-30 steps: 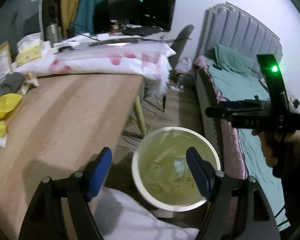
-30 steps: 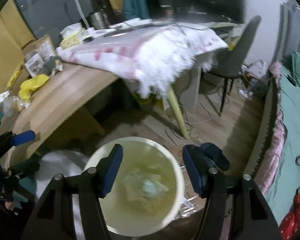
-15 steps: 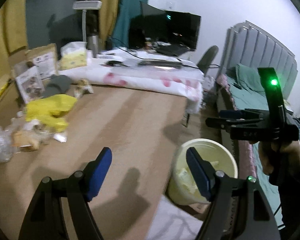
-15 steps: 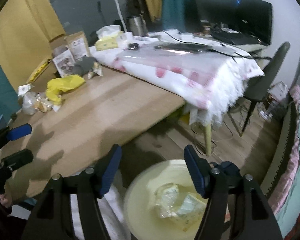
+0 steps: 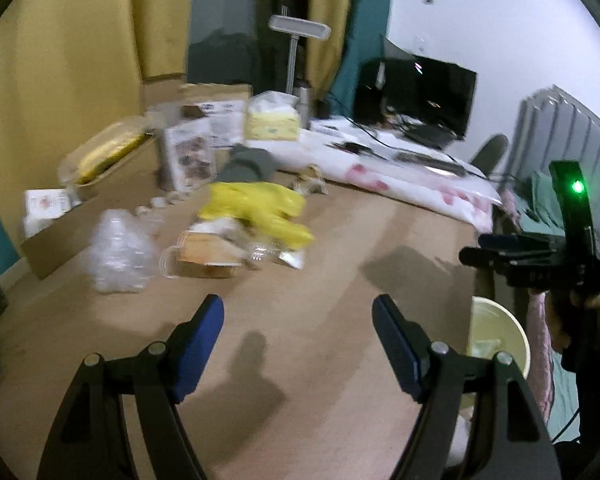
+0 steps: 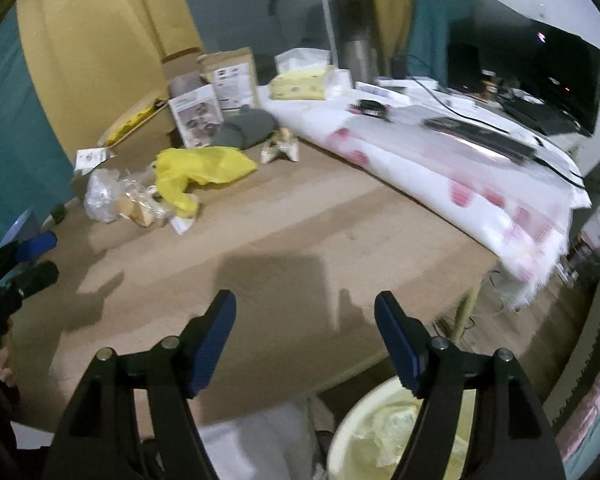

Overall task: Collect trash
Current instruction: 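Move both grippers back over the table toward the remaining trash, then grasp the yellow plastic bag with the right gripper while the left gripper grasps a clear plastic bag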

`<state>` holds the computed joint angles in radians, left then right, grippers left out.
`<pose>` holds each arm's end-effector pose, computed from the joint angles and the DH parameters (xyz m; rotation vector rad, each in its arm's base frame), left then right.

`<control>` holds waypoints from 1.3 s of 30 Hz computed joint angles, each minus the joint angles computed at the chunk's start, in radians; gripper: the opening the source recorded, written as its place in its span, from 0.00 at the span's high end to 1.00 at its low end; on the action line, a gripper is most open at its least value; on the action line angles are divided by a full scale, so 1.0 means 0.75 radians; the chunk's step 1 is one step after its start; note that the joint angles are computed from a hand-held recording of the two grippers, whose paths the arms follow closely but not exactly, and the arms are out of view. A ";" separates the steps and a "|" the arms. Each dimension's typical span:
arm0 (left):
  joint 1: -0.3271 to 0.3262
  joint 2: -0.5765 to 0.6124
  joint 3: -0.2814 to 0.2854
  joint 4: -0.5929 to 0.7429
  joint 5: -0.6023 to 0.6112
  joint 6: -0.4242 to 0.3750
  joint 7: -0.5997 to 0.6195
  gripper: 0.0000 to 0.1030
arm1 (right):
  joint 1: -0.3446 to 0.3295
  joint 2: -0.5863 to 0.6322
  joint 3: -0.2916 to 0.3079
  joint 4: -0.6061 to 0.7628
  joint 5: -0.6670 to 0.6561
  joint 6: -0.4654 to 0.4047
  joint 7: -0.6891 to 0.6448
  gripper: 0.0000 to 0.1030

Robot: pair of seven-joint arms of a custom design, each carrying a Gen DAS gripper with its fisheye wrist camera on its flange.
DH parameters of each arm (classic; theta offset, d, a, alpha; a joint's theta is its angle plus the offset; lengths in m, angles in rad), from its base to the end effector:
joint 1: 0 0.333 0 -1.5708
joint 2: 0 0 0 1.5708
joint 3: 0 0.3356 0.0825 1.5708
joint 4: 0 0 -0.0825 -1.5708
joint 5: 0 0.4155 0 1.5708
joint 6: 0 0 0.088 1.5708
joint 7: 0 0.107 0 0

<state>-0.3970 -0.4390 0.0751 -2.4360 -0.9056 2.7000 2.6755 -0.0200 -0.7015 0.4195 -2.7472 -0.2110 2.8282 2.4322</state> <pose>0.4609 -0.1223 0.5372 -1.0567 2.3382 -1.1961 0.3638 0.1709 0.4852 -1.4753 1.9441 -0.6734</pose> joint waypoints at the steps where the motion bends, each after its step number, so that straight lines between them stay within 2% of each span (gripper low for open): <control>1: 0.002 0.007 0.019 0.010 -0.012 -0.004 0.016 0.26 | -0.007 0.026 0.008 0.020 -0.006 0.009 -0.002 0.32; 4: 0.026 0.037 0.048 0.037 -0.049 -0.006 0.061 0.26 | -0.053 0.149 0.052 0.117 -0.055 0.041 -0.003 0.31; 7: 0.082 0.091 0.047 0.078 -0.050 -0.022 0.064 0.26 | -0.098 0.244 0.086 0.195 -0.120 0.076 0.024 0.31; 12: 0.179 0.199 0.007 0.170 -0.026 -0.015 0.065 0.26 | -0.189 0.415 0.140 0.337 -0.265 0.159 0.124 0.25; 16: 0.234 0.279 -0.031 0.249 -0.030 0.008 0.085 0.26 | -0.212 0.533 0.136 0.441 -0.389 0.181 0.181 0.23; 20: 0.272 0.370 -0.076 0.356 -0.073 0.043 0.147 0.26 | -0.154 0.646 0.062 0.546 -0.461 0.162 0.153 0.23; 24: 0.321 0.474 -0.144 0.462 -0.064 0.120 0.133 0.26 | -0.066 0.751 -0.036 0.656 -0.462 0.155 0.059 0.23; 28: 0.382 0.578 -0.207 0.562 -0.011 0.148 0.058 0.26 | 0.031 0.868 -0.135 0.769 -0.367 0.190 -0.094 0.23; 32: 0.447 0.668 -0.263 0.645 0.071 0.111 -0.036 0.26 | 0.103 1.013 -0.202 0.909 -0.304 0.206 -0.195 0.23; 34: 0.481 0.706 -0.293 0.682 0.047 0.097 -0.057 0.26 | 0.132 1.091 -0.225 0.984 -0.271 0.200 -0.239 0.23; 36: 0.512 0.727 -0.313 0.701 0.071 0.037 -0.087 0.26 | 0.166 1.175 -0.249 1.073 -0.242 0.169 -0.277 0.23; 38: 0.531 0.741 -0.332 0.699 0.074 0.035 -0.096 0.33 | 0.214 1.238 -0.290 1.145 -0.251 0.124 -0.290 0.23; 39: 0.540 0.742 -0.339 0.698 0.080 0.025 -0.099 0.40 | 0.233 1.260 -0.305 1.169 -0.246 0.107 -0.307 0.23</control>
<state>0.0077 0.1175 -0.1791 -1.9126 -0.8457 2.7185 2.6016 0.1550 0.2432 0.1908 -1.8702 -0.3957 2.9087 2.2020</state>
